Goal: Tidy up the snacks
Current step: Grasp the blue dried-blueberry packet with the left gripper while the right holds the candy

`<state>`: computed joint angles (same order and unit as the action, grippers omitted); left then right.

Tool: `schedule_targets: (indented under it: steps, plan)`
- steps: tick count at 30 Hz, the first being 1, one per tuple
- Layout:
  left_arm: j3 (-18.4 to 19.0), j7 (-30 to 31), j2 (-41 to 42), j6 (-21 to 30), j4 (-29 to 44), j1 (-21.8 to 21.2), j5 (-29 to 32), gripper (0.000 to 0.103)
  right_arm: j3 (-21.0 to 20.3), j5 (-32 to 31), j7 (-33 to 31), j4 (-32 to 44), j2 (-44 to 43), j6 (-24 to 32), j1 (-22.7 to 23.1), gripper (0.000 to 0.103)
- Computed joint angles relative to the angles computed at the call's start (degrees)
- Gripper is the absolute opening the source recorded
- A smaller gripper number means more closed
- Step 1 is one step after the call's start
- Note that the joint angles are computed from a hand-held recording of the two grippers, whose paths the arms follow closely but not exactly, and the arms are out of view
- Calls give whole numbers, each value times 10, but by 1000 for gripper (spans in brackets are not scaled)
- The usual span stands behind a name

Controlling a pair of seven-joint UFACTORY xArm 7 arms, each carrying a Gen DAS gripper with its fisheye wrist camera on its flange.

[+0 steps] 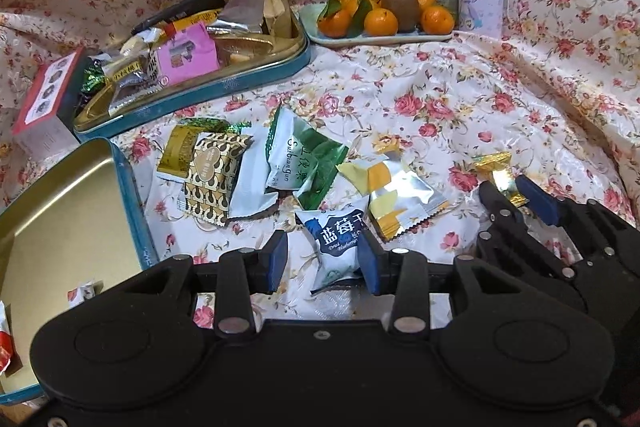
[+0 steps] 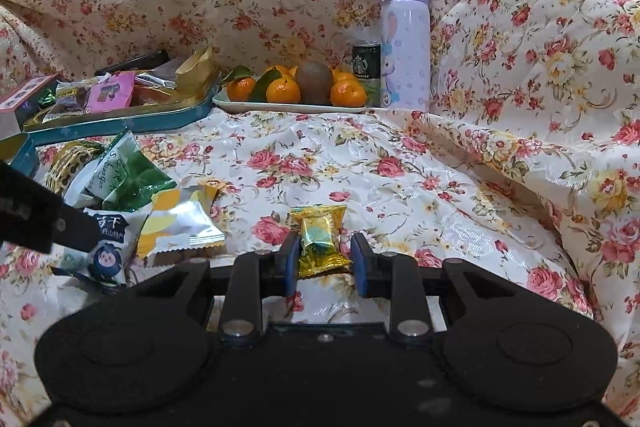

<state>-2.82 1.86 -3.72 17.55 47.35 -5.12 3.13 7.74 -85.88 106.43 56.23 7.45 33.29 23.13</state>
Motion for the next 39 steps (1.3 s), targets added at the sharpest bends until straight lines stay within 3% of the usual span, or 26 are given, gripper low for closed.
schedule_targets:
  steps: [6, 16, 23, 33, 39]
  plan:
    - [2, 50, 12, 17, 15, -9, -55, 49, 0, -1, 1, 0, 0, 2, 0, 29]
    - [-5, -20, 31, 24, 32, -8, 33, 56, -1, -7, 9, -1, 0, -3, -2, 29]
    - [-4, -27, 44, 38, 42, -12, 38, 56, 0, -9, 11, -2, -1, -3, -2, 29]
    - [-3, 0, 58, 47, 53, -10, -11, 55, 0, -9, 10, -1, 0, -4, -3, 29]
    - [-1, 17, 47, 67, 50, -7, -50, 47, 0, -3, 0, 1, 1, 0, -1, 29]
